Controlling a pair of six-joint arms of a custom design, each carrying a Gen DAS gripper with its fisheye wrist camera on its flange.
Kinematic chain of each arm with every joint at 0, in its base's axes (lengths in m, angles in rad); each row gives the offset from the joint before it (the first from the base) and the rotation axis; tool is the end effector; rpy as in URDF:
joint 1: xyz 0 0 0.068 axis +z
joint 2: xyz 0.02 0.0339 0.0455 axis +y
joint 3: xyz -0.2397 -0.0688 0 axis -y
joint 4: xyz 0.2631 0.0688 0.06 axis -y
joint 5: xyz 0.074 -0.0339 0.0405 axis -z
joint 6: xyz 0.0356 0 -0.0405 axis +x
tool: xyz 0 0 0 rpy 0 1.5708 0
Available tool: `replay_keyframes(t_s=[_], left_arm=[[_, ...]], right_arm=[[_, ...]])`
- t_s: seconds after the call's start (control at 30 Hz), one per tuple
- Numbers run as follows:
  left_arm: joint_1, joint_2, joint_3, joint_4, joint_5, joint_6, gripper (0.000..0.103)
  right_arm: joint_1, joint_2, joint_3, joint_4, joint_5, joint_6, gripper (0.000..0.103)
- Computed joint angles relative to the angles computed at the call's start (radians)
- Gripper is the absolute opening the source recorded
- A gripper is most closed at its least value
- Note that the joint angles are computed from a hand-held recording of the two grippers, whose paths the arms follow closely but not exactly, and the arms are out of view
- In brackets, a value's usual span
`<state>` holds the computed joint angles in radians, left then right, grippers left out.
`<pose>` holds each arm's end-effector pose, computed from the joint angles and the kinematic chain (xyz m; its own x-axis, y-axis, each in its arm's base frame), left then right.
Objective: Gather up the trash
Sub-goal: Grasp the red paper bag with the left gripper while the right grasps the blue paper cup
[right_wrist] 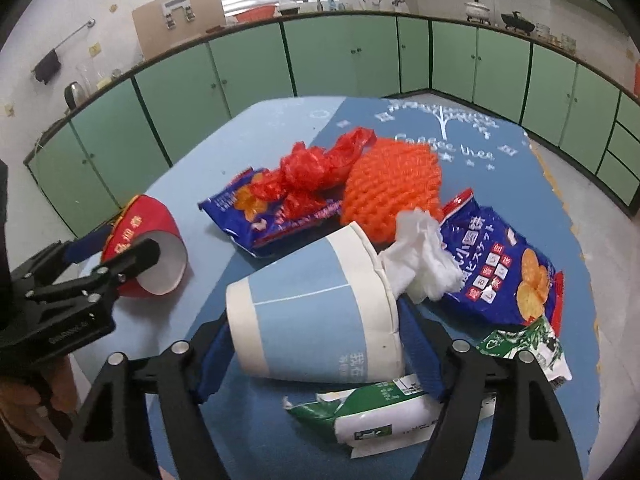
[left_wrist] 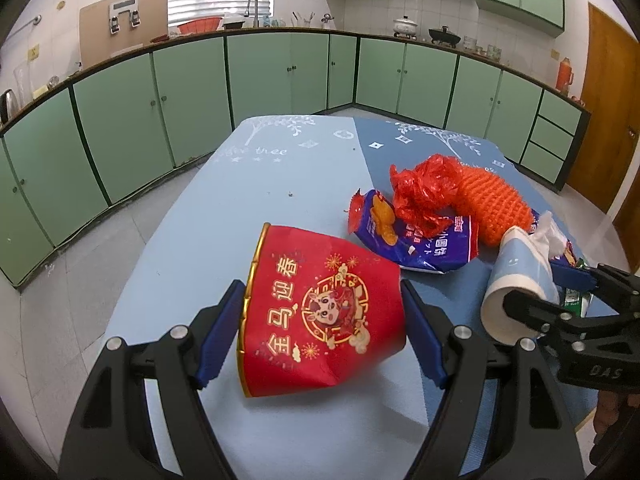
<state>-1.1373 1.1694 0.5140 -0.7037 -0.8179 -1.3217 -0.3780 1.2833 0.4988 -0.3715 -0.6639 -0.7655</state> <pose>0.1043 -0.1635 0.1252 -0.6402 -0.1945 -0.7432 -0.2609 0.9650 -0.0278 0.2142 -0.0615 0.1066 -0.6548 -0.3272 -0.6813 -0.5462 0.8279 0.1274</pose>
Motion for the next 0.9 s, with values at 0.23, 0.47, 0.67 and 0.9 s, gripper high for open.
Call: replay_keyframes(t_s=[0.23,0.47,0.67,0.9], left_arm=[[-0.026,-0.015,0.027,-0.040,-0.029,-0.018,0.074],[-0.056,-0.009,0.065,-0.072,-0.060,-0.019,0.074],[-0.065,-0.009,0.087,-0.080,-0.075,-0.011,0.074],[-0.065,0.003,0.123,-0.067,-0.088,0.029,0.074]], right_arm=[[-0.075,-0.093,0.044,-0.155,-0.134,-0.063,0.074],[-0.111,-0.142,0.049,-0.187,-0.190,-0.061,0.074],[-0.176,-0.092,0.118,-0.232,-0.258,-0.034,0.075],[-0.263,-0.067,0.179,-0.184,-0.284,0.041,0.075]])
